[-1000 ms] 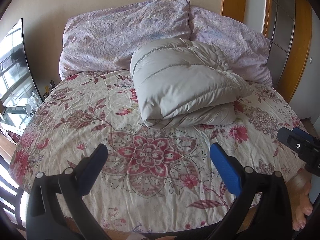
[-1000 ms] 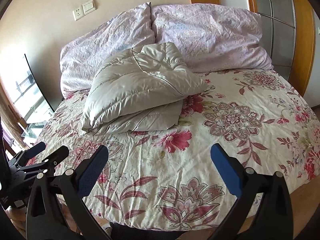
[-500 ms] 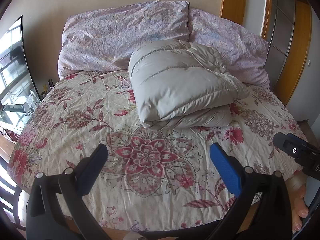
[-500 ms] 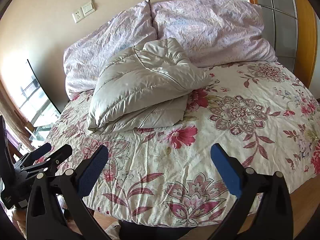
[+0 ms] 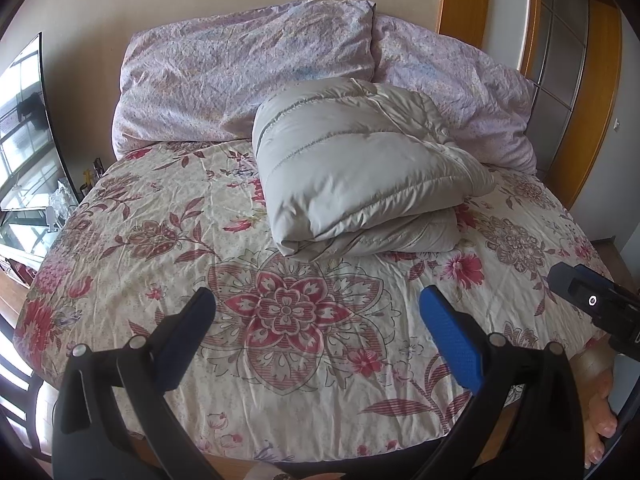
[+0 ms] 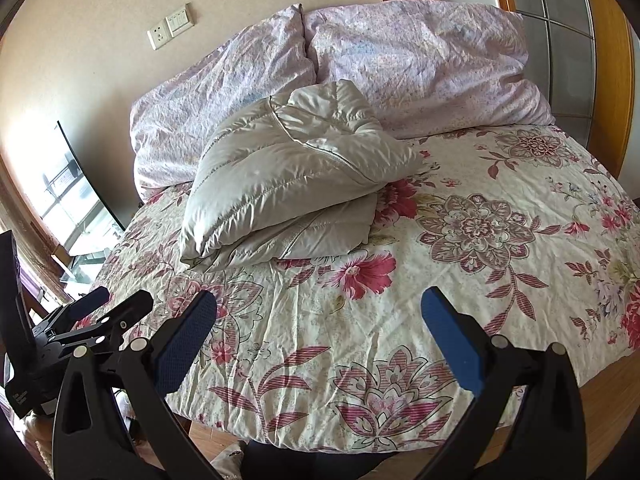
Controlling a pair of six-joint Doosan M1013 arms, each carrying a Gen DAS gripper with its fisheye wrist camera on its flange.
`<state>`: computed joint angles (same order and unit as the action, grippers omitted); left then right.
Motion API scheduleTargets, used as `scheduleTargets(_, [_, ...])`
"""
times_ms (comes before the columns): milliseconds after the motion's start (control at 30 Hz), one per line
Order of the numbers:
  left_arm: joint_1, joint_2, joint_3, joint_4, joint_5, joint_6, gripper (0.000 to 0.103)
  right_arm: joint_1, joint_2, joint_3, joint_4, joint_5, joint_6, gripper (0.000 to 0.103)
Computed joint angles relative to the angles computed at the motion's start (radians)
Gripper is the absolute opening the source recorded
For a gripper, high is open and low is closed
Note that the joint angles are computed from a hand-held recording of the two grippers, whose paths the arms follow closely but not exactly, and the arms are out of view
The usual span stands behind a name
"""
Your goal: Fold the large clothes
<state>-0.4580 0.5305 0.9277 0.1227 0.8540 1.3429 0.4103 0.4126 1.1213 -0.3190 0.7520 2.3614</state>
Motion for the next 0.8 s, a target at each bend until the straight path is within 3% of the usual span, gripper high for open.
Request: scheduleTargets(800, [0.003,0.013,-0.018,-0.033,0.011,0.027,0.101,-0.003,0.008,-0.007,0.011,0.004,-0.009,0.102])
